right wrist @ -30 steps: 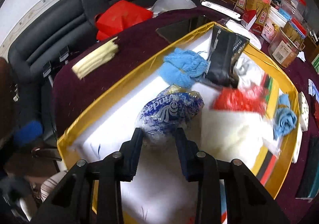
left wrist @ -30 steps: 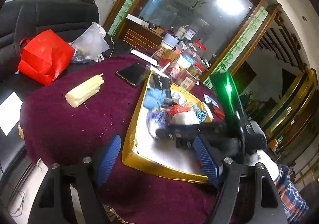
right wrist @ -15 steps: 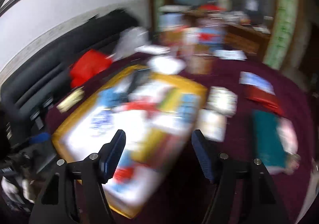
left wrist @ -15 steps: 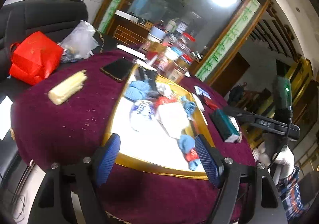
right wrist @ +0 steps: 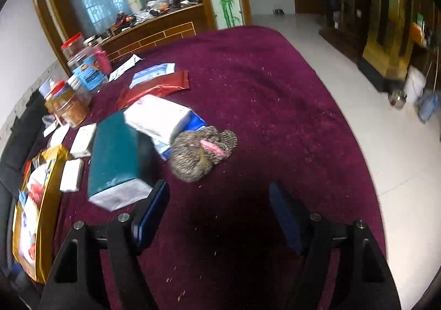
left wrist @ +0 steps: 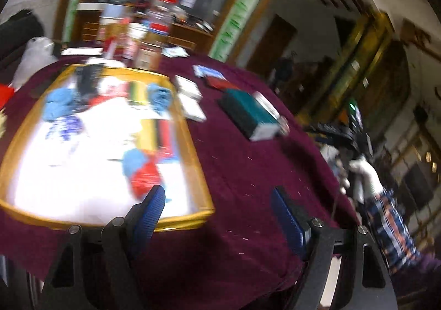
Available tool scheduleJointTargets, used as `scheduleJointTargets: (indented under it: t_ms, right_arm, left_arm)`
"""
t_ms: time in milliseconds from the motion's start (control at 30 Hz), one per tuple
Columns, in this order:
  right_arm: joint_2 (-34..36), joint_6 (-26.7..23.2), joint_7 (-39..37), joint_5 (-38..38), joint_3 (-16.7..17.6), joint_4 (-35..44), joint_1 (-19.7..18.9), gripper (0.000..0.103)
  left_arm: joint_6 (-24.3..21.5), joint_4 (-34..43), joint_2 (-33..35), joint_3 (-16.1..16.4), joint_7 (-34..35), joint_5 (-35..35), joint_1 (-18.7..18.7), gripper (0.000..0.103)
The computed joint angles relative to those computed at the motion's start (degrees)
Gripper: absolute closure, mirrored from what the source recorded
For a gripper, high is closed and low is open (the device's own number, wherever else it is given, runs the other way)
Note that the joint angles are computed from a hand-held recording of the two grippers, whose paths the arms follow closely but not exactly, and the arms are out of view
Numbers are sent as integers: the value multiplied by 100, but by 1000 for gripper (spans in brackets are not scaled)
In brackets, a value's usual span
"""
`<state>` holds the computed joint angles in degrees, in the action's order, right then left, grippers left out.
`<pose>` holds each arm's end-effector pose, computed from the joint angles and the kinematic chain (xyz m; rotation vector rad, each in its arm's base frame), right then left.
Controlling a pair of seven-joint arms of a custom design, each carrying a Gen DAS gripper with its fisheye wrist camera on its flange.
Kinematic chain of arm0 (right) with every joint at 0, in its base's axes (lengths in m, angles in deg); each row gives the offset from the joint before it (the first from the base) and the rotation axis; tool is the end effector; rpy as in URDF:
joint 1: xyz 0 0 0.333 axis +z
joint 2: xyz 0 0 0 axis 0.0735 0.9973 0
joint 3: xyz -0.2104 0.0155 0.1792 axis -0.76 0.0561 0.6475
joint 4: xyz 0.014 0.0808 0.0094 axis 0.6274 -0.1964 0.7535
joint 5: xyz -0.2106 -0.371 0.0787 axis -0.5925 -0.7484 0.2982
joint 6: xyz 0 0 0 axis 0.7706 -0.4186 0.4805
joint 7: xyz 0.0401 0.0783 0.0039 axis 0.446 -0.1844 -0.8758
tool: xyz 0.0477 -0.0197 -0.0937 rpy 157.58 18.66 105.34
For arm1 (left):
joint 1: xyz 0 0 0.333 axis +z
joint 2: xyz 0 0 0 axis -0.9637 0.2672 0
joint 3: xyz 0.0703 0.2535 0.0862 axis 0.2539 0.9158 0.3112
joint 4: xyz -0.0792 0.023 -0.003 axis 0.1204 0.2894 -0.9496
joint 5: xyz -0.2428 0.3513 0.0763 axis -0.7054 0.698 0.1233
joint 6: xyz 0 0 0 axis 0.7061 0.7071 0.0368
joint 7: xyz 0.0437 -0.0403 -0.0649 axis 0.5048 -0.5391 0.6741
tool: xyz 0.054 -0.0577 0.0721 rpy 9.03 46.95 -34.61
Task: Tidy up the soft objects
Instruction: 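Reach the right tool to the grey knitted pouch while left reaches to a white tissue pack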
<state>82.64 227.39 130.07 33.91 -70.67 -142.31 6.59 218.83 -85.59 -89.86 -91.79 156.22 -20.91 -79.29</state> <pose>0.7458 0.1400 0.3365 -1.8448 1.6544 -0.3565 0.4767 -0.0054 0.3478 -1.9635 1.6480 -1.2305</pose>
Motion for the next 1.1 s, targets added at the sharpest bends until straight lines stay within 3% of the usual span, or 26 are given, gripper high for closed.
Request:
scheduleJointTargets:
  t_ms: [200,333,467,500,533,600,700,867,967,1033,1100]
  right_arm:
    - [963,-194,-60,627,408,1180,-272,29]
    - [1454,-487,-56,707,438,1838,-185,29]
    - [1764,-909,-292,697,447,2244,-107,29]
    - [1727,-830,-381,680,418,2174,-76,29]
    - [1676,-787,-460,695,424,2094,-78,36]
    - [1747,-990,-873,1083,756,2161,-335,57]
    - [1594,-895,-929,1298,720,1943,-356,58]
    - [1392,-641,-1052,1347,596,1674,-276,58]
    - [1429,-668,-1099,1346,593,1741,-269,58]
    - [1476,-790,-1045,1327,554,1826,-246,58]
    - [1531,-872,-1008,1322,530,1913,-228,58]
  left_arm:
    - [139,250,385,-128,-1148,1234,-219,21]
    - [239,384,600,-119,-1989,2136,-275,21]
    - [175,685,831,-19,-2360,2572,-302,21]
    - [211,792,908,-31,-2456,2706,-292,21]
    - [241,888,989,-38,-2517,2804,-286,21]
    - [296,1101,1185,-77,-2699,3078,-250,20]
    - [299,1482,1577,-181,-3384,3853,-120,20]
    - [195,2159,2184,-317,-3960,4478,70,20]
    - [313,2508,2638,-108,-5437,6072,9,20]
    - [199,2886,3042,535,-6975,7720,-397,20]
    - [-97,3405,3477,974,-7800,8687,-662,20]
